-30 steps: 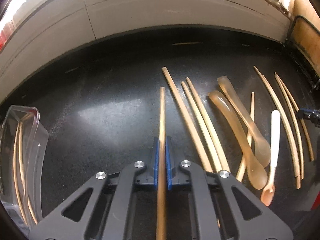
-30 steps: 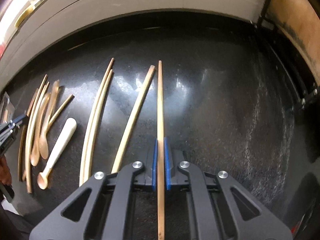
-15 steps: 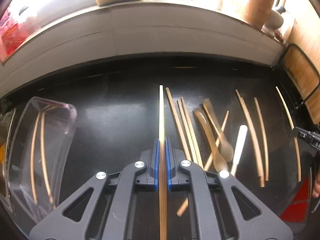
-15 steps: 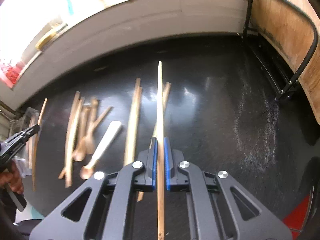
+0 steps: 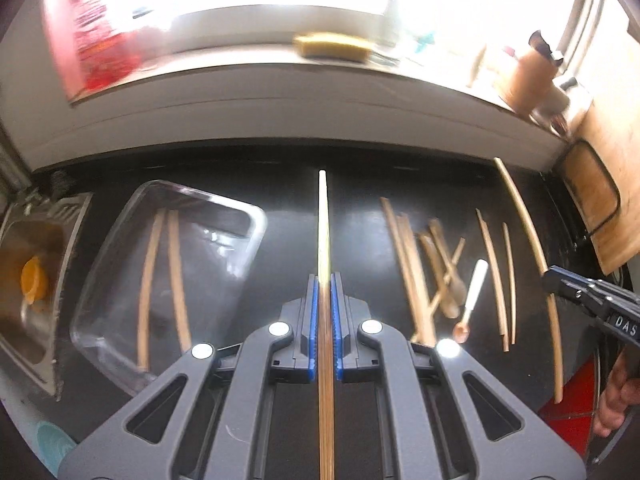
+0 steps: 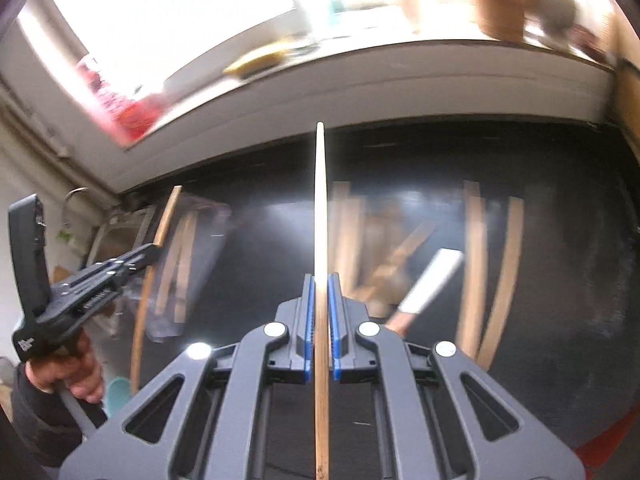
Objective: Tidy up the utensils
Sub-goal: 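Carry the left tool's chopstick into the clear tray while the right tool carries its chopstick there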
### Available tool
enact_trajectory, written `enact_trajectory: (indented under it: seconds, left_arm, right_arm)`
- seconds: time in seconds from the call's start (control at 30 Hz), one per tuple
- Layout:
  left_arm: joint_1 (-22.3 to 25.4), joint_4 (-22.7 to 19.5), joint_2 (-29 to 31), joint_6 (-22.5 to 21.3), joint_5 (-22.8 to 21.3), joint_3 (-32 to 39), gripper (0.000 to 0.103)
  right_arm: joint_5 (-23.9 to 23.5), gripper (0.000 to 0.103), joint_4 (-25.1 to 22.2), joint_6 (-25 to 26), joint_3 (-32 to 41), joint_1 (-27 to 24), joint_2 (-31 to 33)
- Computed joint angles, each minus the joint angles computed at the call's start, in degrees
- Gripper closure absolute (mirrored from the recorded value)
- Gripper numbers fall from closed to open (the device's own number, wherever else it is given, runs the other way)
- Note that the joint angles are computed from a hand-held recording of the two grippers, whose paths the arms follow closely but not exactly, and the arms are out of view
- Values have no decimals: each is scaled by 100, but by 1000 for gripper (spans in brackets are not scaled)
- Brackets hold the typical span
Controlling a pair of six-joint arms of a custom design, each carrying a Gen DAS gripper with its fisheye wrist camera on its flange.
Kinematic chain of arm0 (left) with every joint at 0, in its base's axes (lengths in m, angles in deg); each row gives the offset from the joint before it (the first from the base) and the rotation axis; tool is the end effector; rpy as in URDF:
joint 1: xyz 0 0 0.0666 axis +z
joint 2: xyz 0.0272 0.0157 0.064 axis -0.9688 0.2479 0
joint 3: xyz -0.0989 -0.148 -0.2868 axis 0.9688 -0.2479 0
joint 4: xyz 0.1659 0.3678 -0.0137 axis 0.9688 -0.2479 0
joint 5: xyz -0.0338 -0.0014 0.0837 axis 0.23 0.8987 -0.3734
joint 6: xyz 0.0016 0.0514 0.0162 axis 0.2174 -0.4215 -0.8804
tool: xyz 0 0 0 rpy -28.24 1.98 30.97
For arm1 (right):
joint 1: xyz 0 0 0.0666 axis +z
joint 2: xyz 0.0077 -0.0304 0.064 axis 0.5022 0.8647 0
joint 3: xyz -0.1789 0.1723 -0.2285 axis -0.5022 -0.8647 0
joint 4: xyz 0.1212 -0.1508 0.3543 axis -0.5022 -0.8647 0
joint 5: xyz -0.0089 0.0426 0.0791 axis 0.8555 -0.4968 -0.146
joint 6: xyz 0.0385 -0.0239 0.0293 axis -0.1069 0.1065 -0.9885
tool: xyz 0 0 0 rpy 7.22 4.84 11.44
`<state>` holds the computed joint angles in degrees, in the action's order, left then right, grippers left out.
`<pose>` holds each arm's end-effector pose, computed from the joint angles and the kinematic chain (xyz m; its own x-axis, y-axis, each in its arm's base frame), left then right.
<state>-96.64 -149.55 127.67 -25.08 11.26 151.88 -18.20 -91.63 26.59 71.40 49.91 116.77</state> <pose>0.3044 -0.1126 0.4972 -0.8376 -0.0885 -0.5390 -0.0325 0.9931 -0.1126 0.3421 0.1329 0.4801 -0.8698 -0.0507 -0.4907 -0.2580 0.8946 0.3648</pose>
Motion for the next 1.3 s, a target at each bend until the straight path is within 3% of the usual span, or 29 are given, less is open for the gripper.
enact_trajectory:
  seconds: [0.17, 0.3, 0.5, 0.8, 0.97, 1.3]
  left_arm:
    - [1366, -255, -429, -808, 376, -32, 97]
    - [2427, -252, -513, -1498, 793, -118, 97]
    - [3264, -179, -334, -2036, 1236, -254, 97]
    - [3575, 146, 70, -2288, 1633, -508, 97]
    - [3702, 349, 379, -2370, 1813, -727, 97]
    - [3695, 836, 644, -2500, 1649, -939, 97]
  right_arm:
    - [8, 95, 354, -894, 662, 1213, 710]
    - [94, 95, 606, -1324, 1251, 1893, 1386]
    - [150, 95, 626, -1861, 2113, 2485, 2411]
    - [86, 95, 499, -2269, 2623, 2676, 3286]
    - [155, 95, 418, -2248, 2784, 2710, 3681]
    - [195, 95, 223, -2277, 3164, 2673, 4149]
